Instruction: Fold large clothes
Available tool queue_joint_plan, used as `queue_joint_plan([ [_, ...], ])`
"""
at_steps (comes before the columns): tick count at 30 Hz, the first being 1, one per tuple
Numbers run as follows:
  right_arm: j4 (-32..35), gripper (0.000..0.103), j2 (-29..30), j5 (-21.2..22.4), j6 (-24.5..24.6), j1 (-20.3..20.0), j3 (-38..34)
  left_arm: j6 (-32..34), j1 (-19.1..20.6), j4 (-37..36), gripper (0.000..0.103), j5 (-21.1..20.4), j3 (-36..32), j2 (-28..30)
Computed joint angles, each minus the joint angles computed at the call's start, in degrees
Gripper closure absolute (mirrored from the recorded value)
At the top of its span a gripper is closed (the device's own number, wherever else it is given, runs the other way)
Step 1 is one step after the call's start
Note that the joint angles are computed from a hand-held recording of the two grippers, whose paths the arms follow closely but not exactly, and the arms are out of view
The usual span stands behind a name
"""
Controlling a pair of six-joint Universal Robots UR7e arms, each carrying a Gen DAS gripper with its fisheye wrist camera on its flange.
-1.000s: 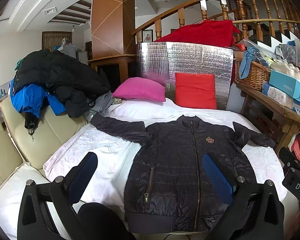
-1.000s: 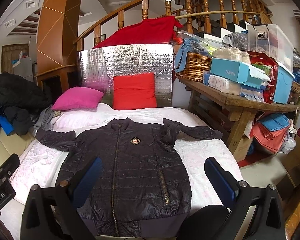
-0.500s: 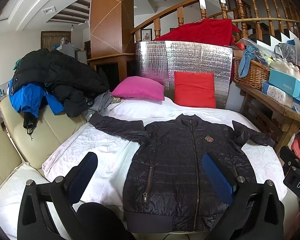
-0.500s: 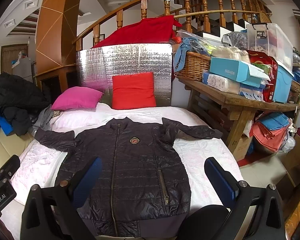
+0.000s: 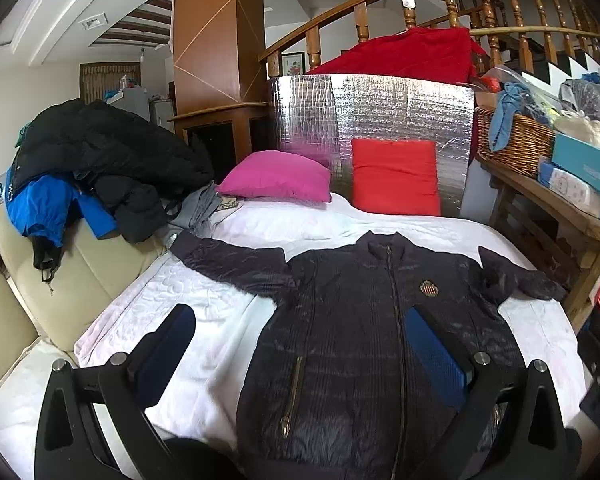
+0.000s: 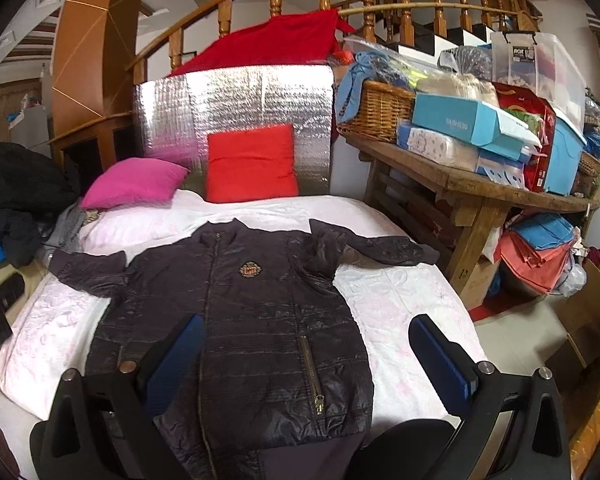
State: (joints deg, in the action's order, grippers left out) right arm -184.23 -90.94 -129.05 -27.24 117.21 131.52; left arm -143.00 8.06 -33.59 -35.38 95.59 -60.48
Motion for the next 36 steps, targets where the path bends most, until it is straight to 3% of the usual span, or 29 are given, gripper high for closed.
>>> queue_joint_plan([
  [10,-3.3,0.000,9.5,0.1,-1.7,-4.9,-7.8,-0.7,9.4,3.0,0.000,7.8,-4.8,1.5],
  [22,-4.1,0.000,15.3,1.6,-3.0,-7.5,-13.3,5.0,13.9,-3.9,0.000,11.6,-3.6,1.3],
  [26,4.6,0.000,13.7,11.8,1.6,-13.2,-16.5,14.1,17.1,-14.1,0.000,13.9,-0.6,0.5],
  [29,12.9,0.000,14.1,24.2,7.2,-20.9,-22.4,24.5,20.8,-25.0,0.000,14.4,1.4,0.5],
  [32,20.6,0.000,18.9,36.3,15.9,-29.9,-32.7,35.4,25.4,-38.6,0.000,14.8,3.9,0.7],
  [34,24.5,0.000,22.5,42.8,20.1,-34.0,-38.9,39.8,27.6,-44.7,0.000,15.5,5.2,1.1],
  [35,27.7,0.000,25.8,46.0,24.6,-36.5,-43.9,41.9,28.6,-47.3,0.000,16.1,6.0,1.2],
  [36,29.0,0.000,27.8,47.2,27.4,-37.7,-46.7,43.1,29.2,-48.5,0.000,16.6,6.6,1.4],
])
